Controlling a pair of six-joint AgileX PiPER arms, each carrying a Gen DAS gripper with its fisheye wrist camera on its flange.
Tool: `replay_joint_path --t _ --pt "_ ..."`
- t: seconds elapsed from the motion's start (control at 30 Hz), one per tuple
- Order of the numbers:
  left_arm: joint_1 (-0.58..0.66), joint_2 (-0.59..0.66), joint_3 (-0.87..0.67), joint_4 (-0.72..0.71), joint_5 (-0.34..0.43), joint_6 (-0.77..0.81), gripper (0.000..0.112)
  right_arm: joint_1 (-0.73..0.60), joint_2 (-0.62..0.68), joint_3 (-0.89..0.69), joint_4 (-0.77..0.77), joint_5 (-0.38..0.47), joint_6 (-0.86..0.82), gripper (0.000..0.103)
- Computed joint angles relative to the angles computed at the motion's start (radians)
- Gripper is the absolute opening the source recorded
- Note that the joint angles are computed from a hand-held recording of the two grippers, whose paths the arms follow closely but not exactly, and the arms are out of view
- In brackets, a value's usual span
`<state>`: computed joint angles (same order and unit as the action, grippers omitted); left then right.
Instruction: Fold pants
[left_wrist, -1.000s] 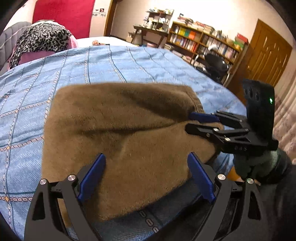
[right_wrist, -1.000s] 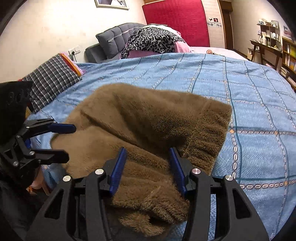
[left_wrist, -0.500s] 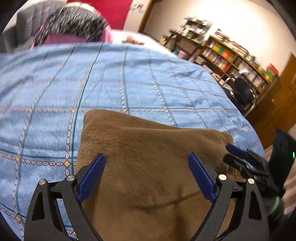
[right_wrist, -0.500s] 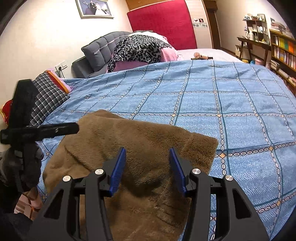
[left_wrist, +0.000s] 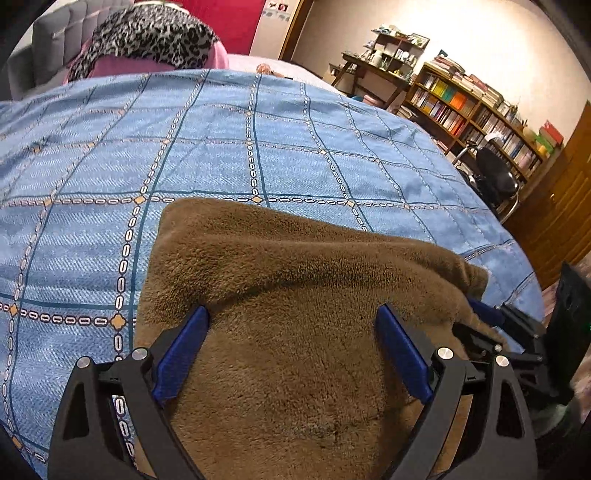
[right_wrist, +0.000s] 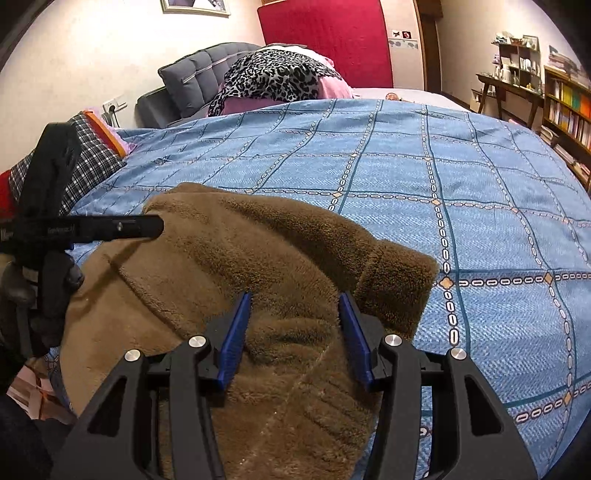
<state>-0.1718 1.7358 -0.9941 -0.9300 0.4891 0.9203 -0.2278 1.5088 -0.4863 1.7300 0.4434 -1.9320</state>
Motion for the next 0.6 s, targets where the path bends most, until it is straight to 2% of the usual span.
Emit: replay_joint_path --t 0.1,0.17,0.23,0.27,0.4,0.53,0.6 --pt "0.000 -0.002 -0.006 0.024 0.003 -0.030 0.091 -0.023 -0.008 -0.007 -0.060 0.025 0.063 0.051" --pt "0.004 -0.008 -0.012 0.046 0.013 -0.060 0.091 -0.071 -0.034 -0.013 -0.135 0.085 0.149 0.051" --pt "0.010 -0.018 -0.016 0.070 0.023 -0.094 0.091 -0.141 -0.074 -0.012 -0.204 0.167 0.228 0.051" --pt "0.015 -0.025 -0.014 0.075 0.030 -0.104 0.091 -0.205 -0.112 -0.002 -0.237 0.238 0.252 0.051" --pt "0.028 -0.079 0.017 0.085 0.041 -0.122 0.091 -0.373 -0.249 0.050 -0.369 0.391 0.275 0.051" --pt "0.005 -0.119 0.028 0.134 0.043 -0.175 0.091 -0.557 -0.342 0.084 -0.560 0.573 0.305 0.061" --pt "-0.019 -0.140 0.031 0.148 0.047 -0.191 0.091 -0.640 -0.375 0.099 -0.651 0.658 0.303 0.061"
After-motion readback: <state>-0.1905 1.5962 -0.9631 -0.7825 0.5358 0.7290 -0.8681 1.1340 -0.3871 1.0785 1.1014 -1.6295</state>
